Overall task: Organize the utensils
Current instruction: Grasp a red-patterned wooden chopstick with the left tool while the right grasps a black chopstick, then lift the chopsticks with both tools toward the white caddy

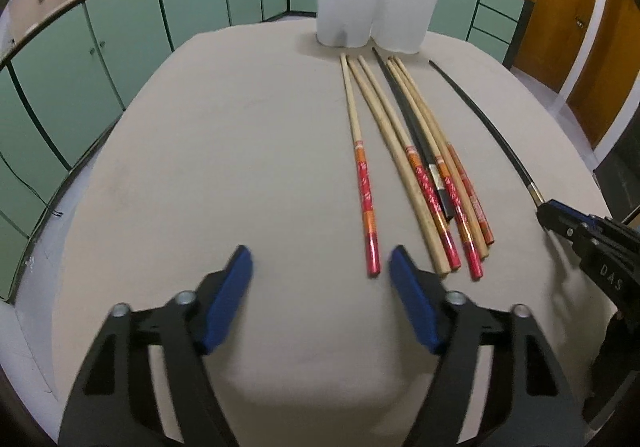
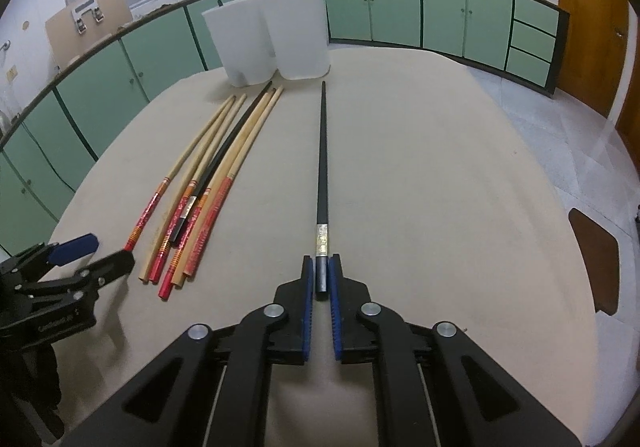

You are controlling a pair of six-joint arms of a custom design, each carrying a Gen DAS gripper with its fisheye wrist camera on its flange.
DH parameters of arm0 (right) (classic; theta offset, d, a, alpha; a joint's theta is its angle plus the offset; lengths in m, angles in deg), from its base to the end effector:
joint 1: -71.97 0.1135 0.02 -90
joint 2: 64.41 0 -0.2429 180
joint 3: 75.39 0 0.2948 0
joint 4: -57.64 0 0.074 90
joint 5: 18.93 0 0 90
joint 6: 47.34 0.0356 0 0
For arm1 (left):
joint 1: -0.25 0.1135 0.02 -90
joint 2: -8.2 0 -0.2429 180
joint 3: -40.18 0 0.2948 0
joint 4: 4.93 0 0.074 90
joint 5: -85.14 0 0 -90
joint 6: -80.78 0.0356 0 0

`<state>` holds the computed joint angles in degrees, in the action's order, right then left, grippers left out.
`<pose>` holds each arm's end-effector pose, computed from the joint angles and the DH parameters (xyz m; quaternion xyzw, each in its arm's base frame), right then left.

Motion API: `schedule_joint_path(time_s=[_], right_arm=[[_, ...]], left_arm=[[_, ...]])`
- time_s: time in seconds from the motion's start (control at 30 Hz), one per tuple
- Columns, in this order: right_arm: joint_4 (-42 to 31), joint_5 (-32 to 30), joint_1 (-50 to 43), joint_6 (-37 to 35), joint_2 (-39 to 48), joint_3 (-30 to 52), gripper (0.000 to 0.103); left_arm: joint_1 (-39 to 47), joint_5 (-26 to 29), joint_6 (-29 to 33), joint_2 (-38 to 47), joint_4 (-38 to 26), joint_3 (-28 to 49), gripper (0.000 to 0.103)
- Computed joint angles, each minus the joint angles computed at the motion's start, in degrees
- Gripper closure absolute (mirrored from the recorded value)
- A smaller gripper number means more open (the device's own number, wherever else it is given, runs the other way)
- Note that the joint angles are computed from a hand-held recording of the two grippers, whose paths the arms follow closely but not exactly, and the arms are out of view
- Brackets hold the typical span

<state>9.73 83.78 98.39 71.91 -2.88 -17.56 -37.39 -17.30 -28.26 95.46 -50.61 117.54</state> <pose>0.2416 0.1113 0.2228 0.0596 0.9374 0.0601 0.3378 0.2900 -0.2139 0.2157 0.1218 0.9423 -0.0485 0.3080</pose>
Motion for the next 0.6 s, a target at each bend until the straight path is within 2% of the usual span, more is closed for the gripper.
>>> schedule_joint_path(time_s=[0.03,0.1,0.13,0.2,0.37,0.6], right_arm=[[0.09,-0.23,-0.18,-0.12,-0.14,-0.15,0.095],[0.51,-1.23,-0.82,-0.16,-0.63,-0.6,0.096],[0.92,-2.25,-1.43,-0.11,-1.1,-1.03,0.096],[1.58,-4.08,-2.53,0.0,-1.71,-1.6,0.096],[0.82,-3.44,-2.34,-0.25,-2.66,-1.43,0.096],[-3.09,-1.17,-2.47,-2.54,-5.78,1.29,0.097]], left_arm=[[-0.01,-0.19,-0.09,-0.03,0.78,-0.23,0.049],[0.05,-0.13,-0.01,-0.08,1.95,-0.59,0.07],[0.25,0.42,0.29,-0.2,2.78,-0.93,0.076],[0.32,1.05,0.95,-0.49,3.41,-1.36,0.096],[1.4,3.75,1.08,-1.38,4.51,-2.2,0.098],[0.3,1.5,3.75,-5.78,2.68,-2.03,0.098]])
